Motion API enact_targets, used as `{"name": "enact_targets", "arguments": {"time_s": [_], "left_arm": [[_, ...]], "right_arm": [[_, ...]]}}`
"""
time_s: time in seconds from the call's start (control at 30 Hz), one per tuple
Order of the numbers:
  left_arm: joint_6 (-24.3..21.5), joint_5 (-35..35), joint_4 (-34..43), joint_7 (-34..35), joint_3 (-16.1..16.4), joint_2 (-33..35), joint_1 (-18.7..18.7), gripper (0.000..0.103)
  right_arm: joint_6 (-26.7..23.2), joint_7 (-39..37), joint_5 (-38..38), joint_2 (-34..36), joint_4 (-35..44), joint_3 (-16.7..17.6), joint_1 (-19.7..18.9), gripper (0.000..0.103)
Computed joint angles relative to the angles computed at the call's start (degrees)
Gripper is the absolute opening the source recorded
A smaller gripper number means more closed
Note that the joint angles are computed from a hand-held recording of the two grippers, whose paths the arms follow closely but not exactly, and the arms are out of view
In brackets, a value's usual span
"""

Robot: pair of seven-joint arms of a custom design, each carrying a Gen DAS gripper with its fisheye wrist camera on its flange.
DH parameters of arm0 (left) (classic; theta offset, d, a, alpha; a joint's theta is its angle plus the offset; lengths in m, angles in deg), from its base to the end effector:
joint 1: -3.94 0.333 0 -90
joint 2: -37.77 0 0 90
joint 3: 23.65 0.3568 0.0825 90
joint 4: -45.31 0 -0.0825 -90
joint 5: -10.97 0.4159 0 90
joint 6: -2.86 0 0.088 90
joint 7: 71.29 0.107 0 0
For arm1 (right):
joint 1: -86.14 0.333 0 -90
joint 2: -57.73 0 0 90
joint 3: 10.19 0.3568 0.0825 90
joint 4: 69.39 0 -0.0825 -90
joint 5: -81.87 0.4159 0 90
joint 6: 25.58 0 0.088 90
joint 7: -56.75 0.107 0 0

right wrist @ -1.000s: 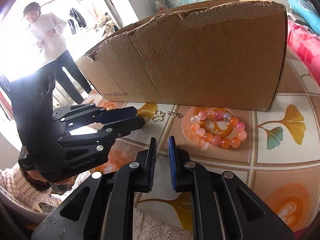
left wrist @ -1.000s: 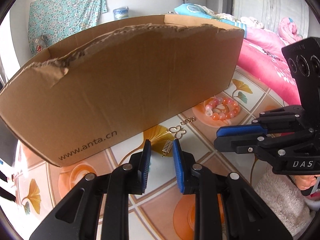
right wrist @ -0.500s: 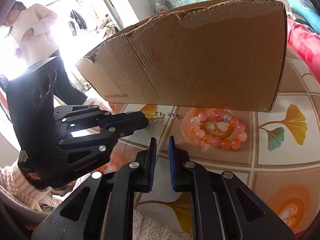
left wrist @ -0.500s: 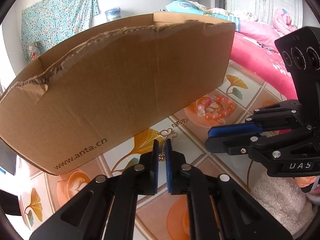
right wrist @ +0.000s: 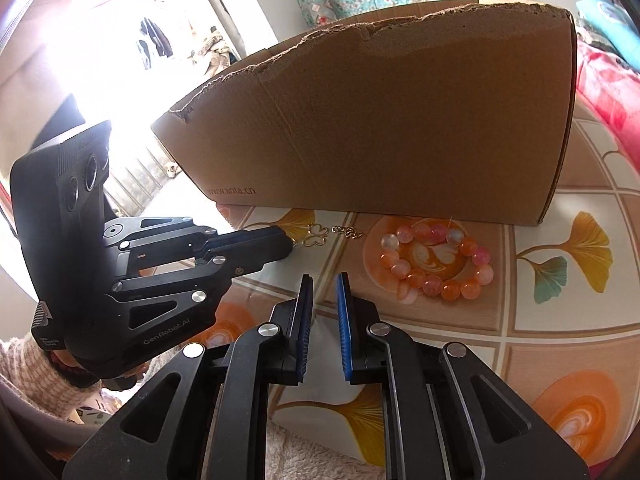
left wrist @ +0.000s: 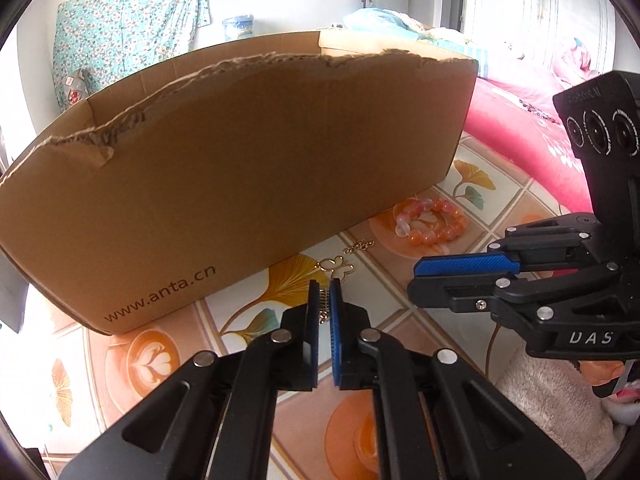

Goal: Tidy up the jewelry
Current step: 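Grasp the gold spring charm beside the butterfly with the left gripper, then lift the spring charm and carry it toward the box with the left gripper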

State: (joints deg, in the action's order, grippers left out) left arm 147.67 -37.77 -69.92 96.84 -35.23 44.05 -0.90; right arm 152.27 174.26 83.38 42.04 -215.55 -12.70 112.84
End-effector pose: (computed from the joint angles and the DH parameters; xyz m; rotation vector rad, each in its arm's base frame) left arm 0.6169 -0.1699 0.4664 -0.7358 2.6567 -1.0226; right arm 0.4494 0.1984 0.4838 -1.5774 1.7217 -0.3082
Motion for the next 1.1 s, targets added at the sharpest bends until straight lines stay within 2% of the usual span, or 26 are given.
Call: {"name": "enact_targets", "arguments": {"time_s": [0.1, 0.23, 0.43, 0.57, 0.77, 0.9, 0.97, 1.1], "left_arm": [[-0.4, -1.1, -0.1, 0.0, 0.1, -0.4, 0.2, 0.004], [-0.5, -2.0, -0.1, -0.4, 0.4, -0.6, 0.4, 0.004], [-1.0, -2.3, 0.0, -1.7, 0.7, -0.6, 0.6, 0.004], [-1.1, -1.8, 0.2, -3.0, 0.7, -0.3, 0.7, 0.004], [-0.3, -1.4, 0.0, -3.4, 0.6, -0.2, 0.6, 0.004], [-0.3, -0.9, 0.1, -4.2, 0.5, 0.0, 0.6, 0.004], [-0.1, -0.9, 0.2, -4.3, 0.4, 0.1, 0.6, 0.004], [-0.1, -1.5, 0.2, -4.1, 0.4, 0.3, 0.8, 0.004]], "right_arm": [[-0.4, 1.1, -0.8, 0.1, 0.3, 1.4, -1.3, 0.013], [-1.5, 3.7, -4.1, 0.6, 1.4, 4.5, -4.8, 0.014], [-7.1, 14.4, -18.4, 2.7, 5.9, 12.8, -15.1, 0.013], [-7.5, 15.2, -20.8, 4.9, 8.1, 10.8, -13.3, 0.013], [-9.7, 16.9, -28.7, 8.4, 12.5, 11.0, -13.2, 0.014], [-13.1, 14.2, -32.2, 10.6, 15.9, 10.5, -11.4, 0.012], [-14.7, 11.0, -30.9, 11.3, 17.1, 9.9, -10.1, 0.002], [-15.0, 8.0, -26.2, 11.6, 17.8, 9.2, -8.3, 0.0]]}}
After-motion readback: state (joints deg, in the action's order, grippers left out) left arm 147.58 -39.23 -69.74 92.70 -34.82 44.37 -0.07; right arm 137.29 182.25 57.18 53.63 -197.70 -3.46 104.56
